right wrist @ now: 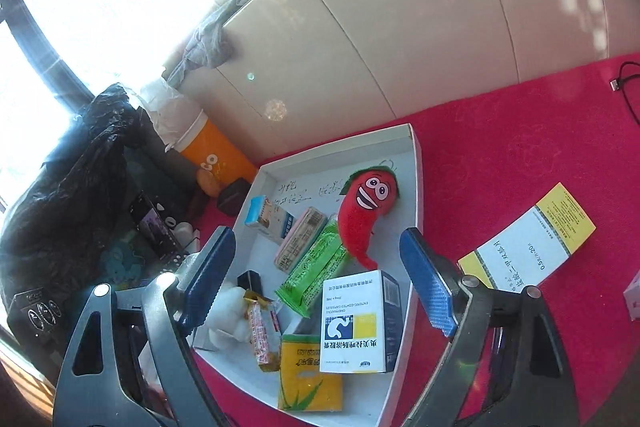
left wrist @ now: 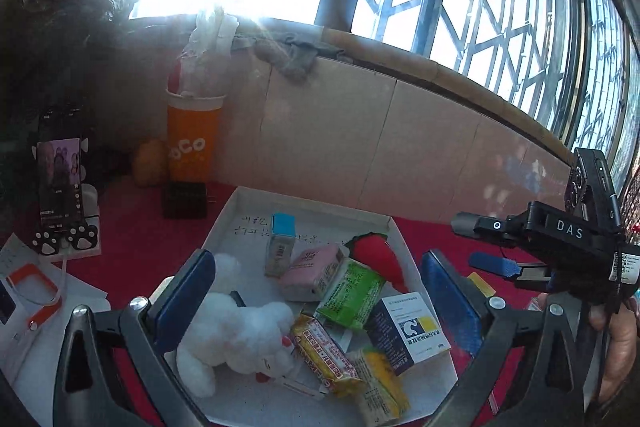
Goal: Organize objects
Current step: 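Release the snack bar and chili plush into the white tray with both tools, then move both tools back toward the pen and pink pig plush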
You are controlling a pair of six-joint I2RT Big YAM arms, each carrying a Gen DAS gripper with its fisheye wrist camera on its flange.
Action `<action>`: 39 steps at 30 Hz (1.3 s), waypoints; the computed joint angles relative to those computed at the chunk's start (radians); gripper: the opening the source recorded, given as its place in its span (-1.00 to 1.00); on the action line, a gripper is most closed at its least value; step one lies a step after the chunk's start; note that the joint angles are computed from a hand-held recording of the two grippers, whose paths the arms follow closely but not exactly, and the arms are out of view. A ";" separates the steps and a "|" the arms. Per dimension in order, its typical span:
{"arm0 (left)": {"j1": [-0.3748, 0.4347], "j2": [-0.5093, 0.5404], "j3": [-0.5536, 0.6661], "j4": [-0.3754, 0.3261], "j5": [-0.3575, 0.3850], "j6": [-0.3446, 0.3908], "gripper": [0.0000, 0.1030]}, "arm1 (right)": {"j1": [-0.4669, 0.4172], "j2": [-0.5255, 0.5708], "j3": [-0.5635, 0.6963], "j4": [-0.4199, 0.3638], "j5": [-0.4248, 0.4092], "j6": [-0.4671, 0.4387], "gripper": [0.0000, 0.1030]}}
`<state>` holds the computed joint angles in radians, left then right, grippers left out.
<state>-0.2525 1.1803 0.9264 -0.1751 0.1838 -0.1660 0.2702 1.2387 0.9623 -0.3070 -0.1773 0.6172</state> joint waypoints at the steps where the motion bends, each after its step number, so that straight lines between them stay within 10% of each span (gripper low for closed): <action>1: -0.007 -0.009 -0.005 0.001 0.001 0.003 1.00 | -0.002 -0.022 -0.016 0.003 0.000 -0.002 0.66; 14: -0.086 -0.080 -0.018 -0.012 -0.026 0.035 1.00 | -0.074 -0.346 -0.203 -0.063 0.145 -0.072 0.66; 21: -0.160 -0.066 -0.011 -0.069 0.005 0.068 1.00 | -0.281 -0.456 -0.277 -0.135 0.157 -0.105 0.66; 28: -0.347 0.018 0.004 -0.173 0.064 0.102 1.00 | -0.565 -0.309 -0.259 -0.231 0.127 -0.231 0.65; 39: -0.511 0.256 0.135 -0.319 -0.125 0.083 0.99 | -0.539 -0.147 -0.246 -0.161 0.220 -0.323 0.62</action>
